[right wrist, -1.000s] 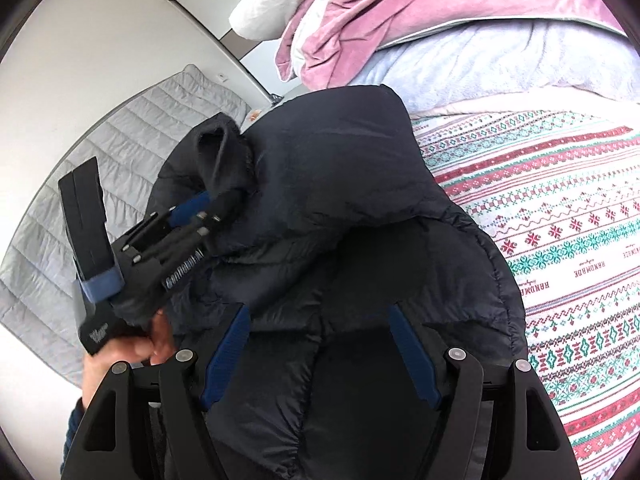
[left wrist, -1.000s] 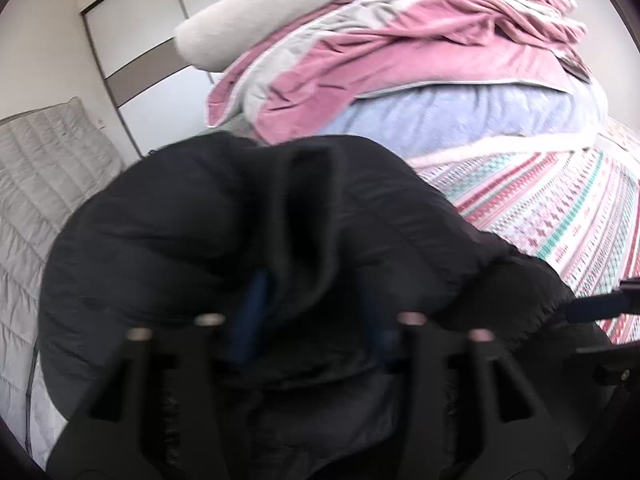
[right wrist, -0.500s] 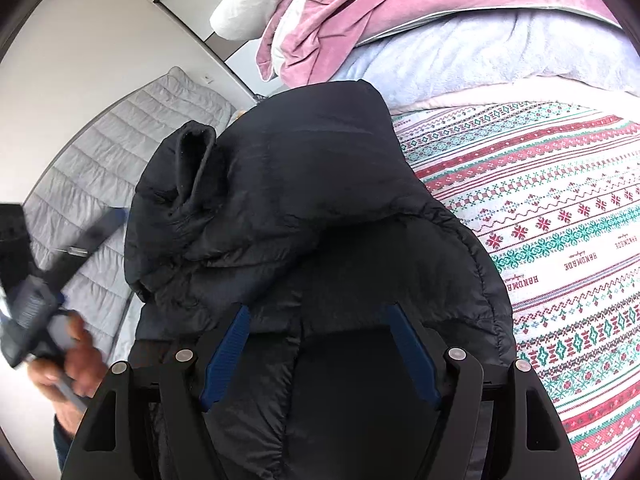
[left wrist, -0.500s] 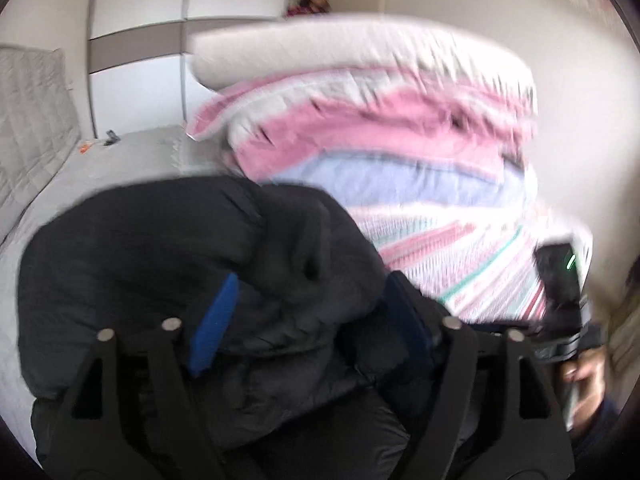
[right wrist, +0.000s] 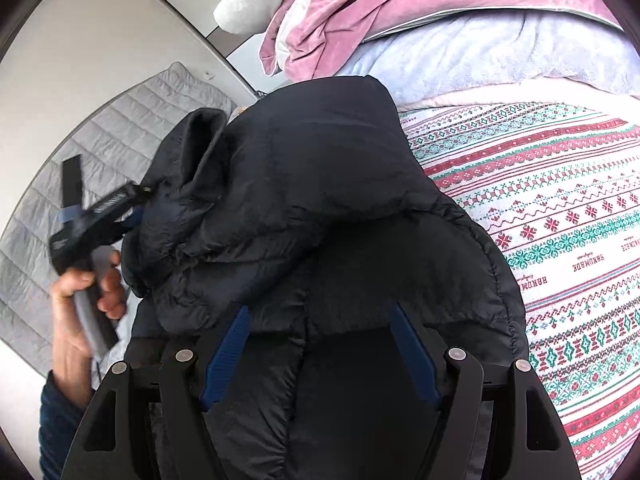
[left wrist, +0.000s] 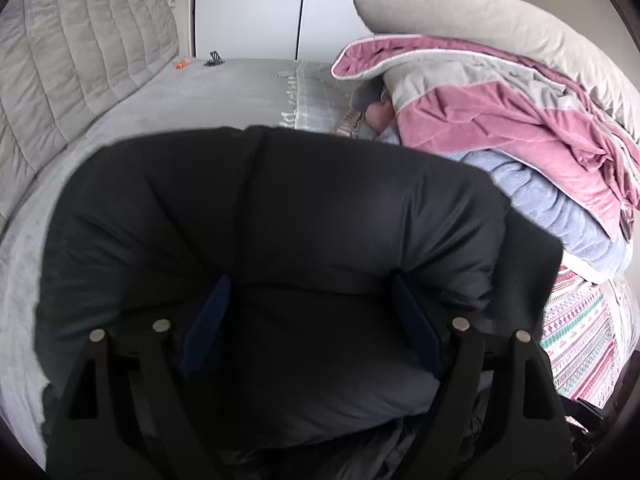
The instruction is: Fold large clothes
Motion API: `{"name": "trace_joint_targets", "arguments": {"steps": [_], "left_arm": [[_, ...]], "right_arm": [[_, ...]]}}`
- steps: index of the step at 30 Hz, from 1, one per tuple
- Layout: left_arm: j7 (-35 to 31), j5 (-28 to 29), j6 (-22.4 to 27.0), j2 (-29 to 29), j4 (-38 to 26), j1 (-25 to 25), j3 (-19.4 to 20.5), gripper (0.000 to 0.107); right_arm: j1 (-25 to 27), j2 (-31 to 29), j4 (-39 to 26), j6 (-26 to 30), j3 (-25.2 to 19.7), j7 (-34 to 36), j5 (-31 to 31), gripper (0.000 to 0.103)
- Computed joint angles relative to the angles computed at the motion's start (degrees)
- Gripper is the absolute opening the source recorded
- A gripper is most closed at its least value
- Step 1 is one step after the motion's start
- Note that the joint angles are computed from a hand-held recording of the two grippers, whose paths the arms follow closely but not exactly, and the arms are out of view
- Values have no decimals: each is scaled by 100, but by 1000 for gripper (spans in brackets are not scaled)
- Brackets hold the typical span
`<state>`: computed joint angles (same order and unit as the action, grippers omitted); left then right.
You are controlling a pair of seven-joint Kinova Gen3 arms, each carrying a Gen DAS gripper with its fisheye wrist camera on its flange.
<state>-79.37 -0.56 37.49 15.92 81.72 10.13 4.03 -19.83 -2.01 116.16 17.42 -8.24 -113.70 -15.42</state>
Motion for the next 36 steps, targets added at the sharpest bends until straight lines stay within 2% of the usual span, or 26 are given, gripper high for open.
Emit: {"name": "trace_joint_targets", "arguments": {"steps": [2,7,10,12,14,16,17,19,22,24,27,31,33,36], "left_arm": [[68,14,-58,87,14,24,-8,82],[503,-601,-54,237,26,299,-119,82],[881,-1164,-28,330,68,823,-574,82],[1180,-1537,24,410,78,908,-566,82],[1315,-1670,43,449,89,942,-559,82],[1319,-1697,84,478,87,1153,-773,82],[1241,-1653,168,482,55,1206,-823,82],[864,-1287,369,369,2,994,-667,82],[410,-588,251,-120,337,197,-82,82],[36,-154,100,-477,683,-229,115,82],[-585,455,-131,-1148,1374,-408,-214,82],[-1517,1326,-158,-2001,2268,-1078,-534,82],[-1839,1538,-195,-2403,2681,-1328,-843,82],[-2185,1517,-148,-2961,3287,-1657,-1355,82]], "right_arm": [[4,-11,4,24,3,-12,13,74],[4,-41,2,41,-60,-244,245,74],[2,-7,-59,100,-142,-619,641,74],[-11,23,-98,142,-173,-853,901,74],[-40,61,-133,187,-201,-1183,1242,74],[-61,114,-201,296,-256,-1639,1709,74],[-88,127,-219,334,-254,-1778,1851,74],[-131,142,-249,379,-231,-1831,1914,74],[-200,149,-294,413,-262,-2164,2285,74],[-261,157,-319,458,-286,-2388,2567,74],[-330,171,-343,482,-289,-2479,2713,74],[-414,160,-367,537,-315,-2658,2966,74],[-436,153,-381,569,-322,-2685,3042,74],[-456,136,-374,651,-330,-2736,3151,74]]}}
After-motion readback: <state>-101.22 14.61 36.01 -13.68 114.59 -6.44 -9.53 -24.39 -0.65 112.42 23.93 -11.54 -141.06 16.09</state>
